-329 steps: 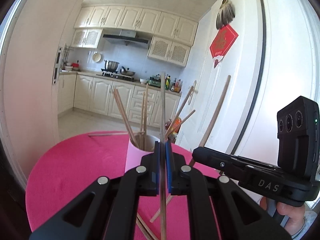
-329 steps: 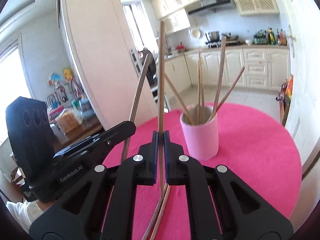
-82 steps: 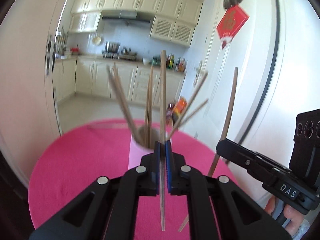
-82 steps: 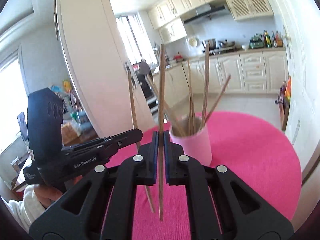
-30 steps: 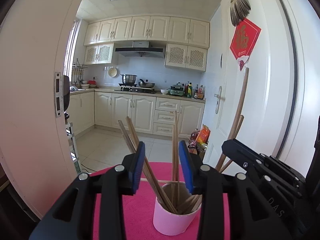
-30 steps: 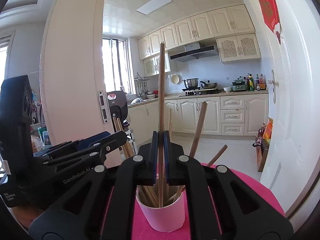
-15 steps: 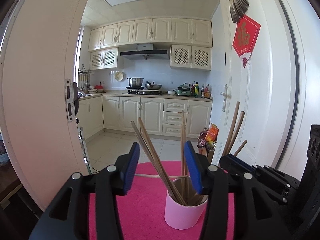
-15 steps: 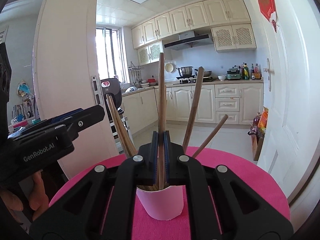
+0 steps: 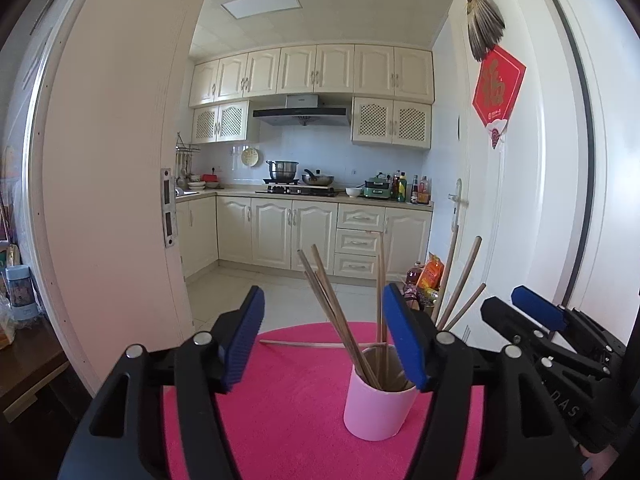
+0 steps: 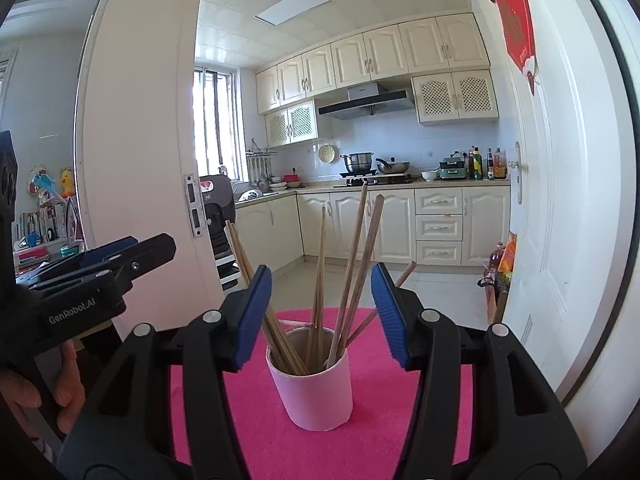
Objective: Organize utensils
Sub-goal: 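Swing the left tool down to the last chopstick on the table and grasp it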
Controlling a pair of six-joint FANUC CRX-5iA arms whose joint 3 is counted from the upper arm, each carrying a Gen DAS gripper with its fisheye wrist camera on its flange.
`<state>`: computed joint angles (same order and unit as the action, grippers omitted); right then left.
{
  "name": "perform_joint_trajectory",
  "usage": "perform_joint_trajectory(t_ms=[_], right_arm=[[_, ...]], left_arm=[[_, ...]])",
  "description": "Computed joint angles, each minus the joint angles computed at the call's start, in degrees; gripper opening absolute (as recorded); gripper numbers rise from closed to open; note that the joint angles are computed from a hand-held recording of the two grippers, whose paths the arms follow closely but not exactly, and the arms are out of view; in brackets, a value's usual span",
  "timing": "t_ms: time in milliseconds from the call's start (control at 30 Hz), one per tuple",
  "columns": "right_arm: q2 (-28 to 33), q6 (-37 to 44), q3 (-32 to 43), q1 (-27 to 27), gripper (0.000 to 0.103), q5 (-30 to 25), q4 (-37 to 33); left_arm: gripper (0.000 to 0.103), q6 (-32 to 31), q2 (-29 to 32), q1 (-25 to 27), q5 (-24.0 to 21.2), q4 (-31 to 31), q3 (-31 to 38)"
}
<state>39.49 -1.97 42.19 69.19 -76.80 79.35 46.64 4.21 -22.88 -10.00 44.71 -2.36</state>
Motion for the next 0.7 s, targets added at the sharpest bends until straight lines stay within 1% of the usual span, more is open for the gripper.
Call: perform_joint_trajectory(t_ms=[67, 167, 233, 267, 333, 367, 400, 467, 533, 633, 700], right_arm=[[-0.30, 0.65, -0.30, 0.26, 0.052, -0.77, -0.29], [-1.15, 1.41, -1.44, 0.58, 0.054, -2.24, -0.86], [-2.14, 1.21, -3.15, 0.66, 0.054, -3.06, -1.04], [-2.75, 0.96, -4.21, 0.69, 0.054, -3.48, -1.19], [-3.99, -0.08, -6.45, 0.45, 0.055, -3.75, -1.55], [-4.69, -0.69, -7.69, 0.22, 0.055, -3.59, -1.90], [-5.32, -1.22, -8.87, -0.08, 0.055, -3.35, -2.17], [-6.10, -1.73, -10.60, -0.71, 0.055, -3.06, -2.34], [-6.78, -2.34, -12.17, -1.76, 0.055, -2.91, -2.51], [-7.93, -3.29, -13.88, -3.94, 0.055, -2.38, -3.58], [-8.36, -2.76, -13.83, -5.41, 0.055, -2.14, -4.66]], left_arm=[[0.061, 0.65, -0.60, 0.70, -0.41, -0.63, -0.51], [0.062, 7.43, -0.91, 2.85, -3.30, -7.48, 0.86], [0.062, 13.99, -0.20, 4.29, -6.42, -13.75, 3.39], [0.063, 16.22, 0.32, 4.91, -7.96, -15.67, 4.48], [0.063, 18.41, 1.75, 5.81, -10.31, -16.91, 6.18], [0.063, 20.60, 2.58, 6.23, -11.44, -18.59, 7.33], [0.063, 23.56, 3.85, 6.61, -12.94, -21.05, 9.15], [0.063, 26.71, 6.61, 7.18, -15.29, -23.16, 12.18], [0.063, 28.29, 10.16, 7.88, -18.60, -22.87, 15.74], [0.063, 34.73, 17.53, 8.87, -26.66, -25.69, 25.29], [0.062, 36.63, 23.88, 9.82, -33.67, -24.07, 33.57]])
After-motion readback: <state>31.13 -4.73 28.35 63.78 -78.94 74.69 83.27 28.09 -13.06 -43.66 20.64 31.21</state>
